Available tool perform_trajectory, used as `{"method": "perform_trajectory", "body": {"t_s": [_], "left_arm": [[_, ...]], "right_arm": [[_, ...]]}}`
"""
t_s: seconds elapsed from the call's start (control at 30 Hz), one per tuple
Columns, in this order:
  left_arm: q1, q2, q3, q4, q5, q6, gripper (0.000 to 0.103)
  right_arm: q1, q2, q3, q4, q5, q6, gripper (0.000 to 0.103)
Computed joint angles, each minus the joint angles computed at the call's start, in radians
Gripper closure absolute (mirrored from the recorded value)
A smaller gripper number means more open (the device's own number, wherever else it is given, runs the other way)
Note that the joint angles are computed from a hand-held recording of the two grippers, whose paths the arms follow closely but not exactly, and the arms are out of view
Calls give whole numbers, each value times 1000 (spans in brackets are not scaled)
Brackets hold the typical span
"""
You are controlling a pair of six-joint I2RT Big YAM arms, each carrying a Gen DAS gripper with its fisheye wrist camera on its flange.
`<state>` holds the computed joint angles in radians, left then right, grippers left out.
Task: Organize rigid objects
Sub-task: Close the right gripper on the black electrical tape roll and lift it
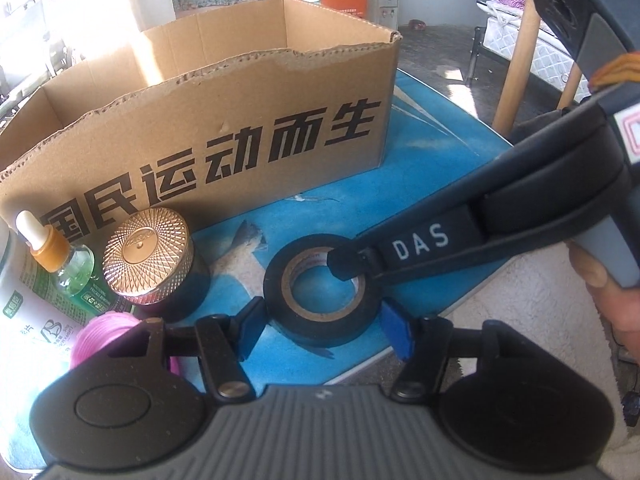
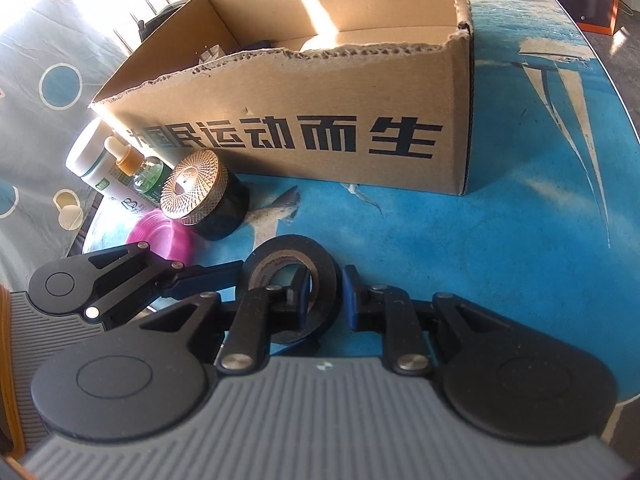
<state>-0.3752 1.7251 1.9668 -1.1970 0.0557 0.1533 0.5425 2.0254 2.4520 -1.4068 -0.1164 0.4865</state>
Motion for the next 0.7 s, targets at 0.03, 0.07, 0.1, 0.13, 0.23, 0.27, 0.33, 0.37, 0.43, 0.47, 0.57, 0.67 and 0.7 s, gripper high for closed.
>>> {"method": "perform_trajectory", "body": {"t_s": [0.03, 0.07, 0.1, 0.13, 0.23, 0.27, 0.33, 0.37, 0.43, 0.47, 0.57, 0.67, 0.7], "left_arm": [[1, 3, 4, -3, -1, 0, 39], [-1, 7, 10, -4, -6, -1, 38], [-2, 8, 11, -5, -10, -1, 38], [-3, 10, 13, -6, -13, -4, 38], [-5, 13, 18, -10, -16, -17, 37], [-6, 13, 18, -9, -19, -24, 37], [-8, 11, 14, -4, -22, -34, 37], [-8, 12, 15, -3, -22, -38, 38], [-8, 13, 17, -6, -25, -48, 38], [-9, 14, 19, -10, -27, -51, 38], [-10, 18, 28, -20, -27, -56, 38], [-9, 19, 36, -28, -21, -62, 38], [-7, 18, 38, -31, -17, -65, 38]], "right_arm": [[1, 3, 6, -6, 3, -5, 87], [2, 5, 11, -9, 5, -9, 87], [3, 8, 15, -13, 8, -13, 87], [4, 10, 21, -18, 10, -18, 86], [6, 23, 45, -36, 17, -26, 86], [6, 24, 46, -38, 17, -29, 86], [7, 22, 42, -35, 19, -33, 86], [7, 17, 34, -29, 20, -39, 86], [8, 9, 17, -16, 22, -43, 86], [9, 8, 16, -15, 23, -43, 86], [10, 15, 31, -27, 29, -41, 86], [11, 25, 54, -44, 30, -36, 87], [11, 28, 60, -50, 30, -34, 87]]}}
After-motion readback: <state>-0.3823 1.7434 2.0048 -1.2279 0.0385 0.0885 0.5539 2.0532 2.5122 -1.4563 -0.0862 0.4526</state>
